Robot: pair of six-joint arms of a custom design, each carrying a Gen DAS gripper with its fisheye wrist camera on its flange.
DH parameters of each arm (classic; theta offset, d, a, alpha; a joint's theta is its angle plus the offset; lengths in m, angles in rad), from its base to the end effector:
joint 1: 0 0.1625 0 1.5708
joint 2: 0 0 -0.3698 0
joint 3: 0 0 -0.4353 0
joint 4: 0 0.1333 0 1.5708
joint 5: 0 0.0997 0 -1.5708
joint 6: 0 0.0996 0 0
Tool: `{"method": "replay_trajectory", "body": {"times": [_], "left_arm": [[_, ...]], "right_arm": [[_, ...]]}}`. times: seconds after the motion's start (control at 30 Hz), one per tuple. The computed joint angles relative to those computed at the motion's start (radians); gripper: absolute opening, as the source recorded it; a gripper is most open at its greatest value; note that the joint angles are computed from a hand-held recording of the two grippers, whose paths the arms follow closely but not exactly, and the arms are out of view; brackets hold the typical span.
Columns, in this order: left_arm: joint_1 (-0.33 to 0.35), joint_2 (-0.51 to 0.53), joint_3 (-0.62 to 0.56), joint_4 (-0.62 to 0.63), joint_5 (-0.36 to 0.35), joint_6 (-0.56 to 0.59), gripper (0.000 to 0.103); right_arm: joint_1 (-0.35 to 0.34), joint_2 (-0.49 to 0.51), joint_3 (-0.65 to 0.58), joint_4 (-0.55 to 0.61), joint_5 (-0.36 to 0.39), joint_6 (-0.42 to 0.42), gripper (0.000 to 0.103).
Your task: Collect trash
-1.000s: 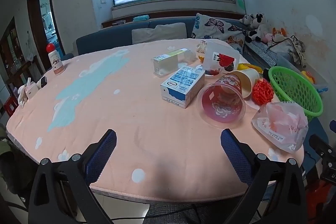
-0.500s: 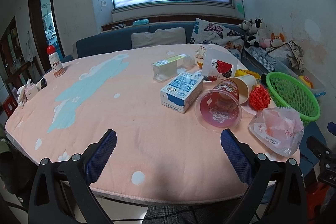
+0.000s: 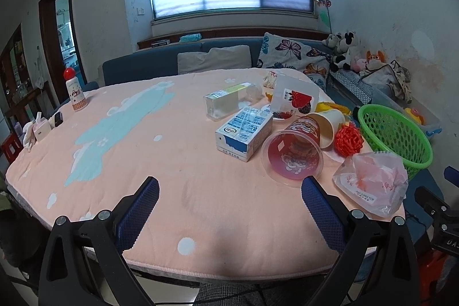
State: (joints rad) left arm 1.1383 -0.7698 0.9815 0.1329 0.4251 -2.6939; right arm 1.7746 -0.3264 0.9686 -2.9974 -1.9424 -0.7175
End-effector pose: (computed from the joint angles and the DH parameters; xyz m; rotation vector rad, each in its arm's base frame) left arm -0.0884 -0.7259 0.2207 0.0263 1.8685 -1.1889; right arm 0.2641 -0.7980 0.0251 0.9219 -2.2879 0.8664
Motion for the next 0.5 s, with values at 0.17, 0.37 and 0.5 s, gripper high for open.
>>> {"method": "replay_trajectory", "body": {"times": [0.17,0.37,0.5], "left_arm": [[-0.003,-0.009,0.013,-0.017,0.006,0.014,0.096],[-0.008,-0.025,0.037,-0.052,0.008,0.039,0.096],[-0.01,-0.037,0.057,-0.077,0.007,0.052,0.096]], "right_arm": [[0.0,-0.008,0.016,-0.02,0.009,-0.002,0.099],[0.001,-0.011,0.021,-0.028,0.014,-0.005,0.099],[0.001,-0.013,0.026,-0.031,0.02,-0.007,0.099]]}}
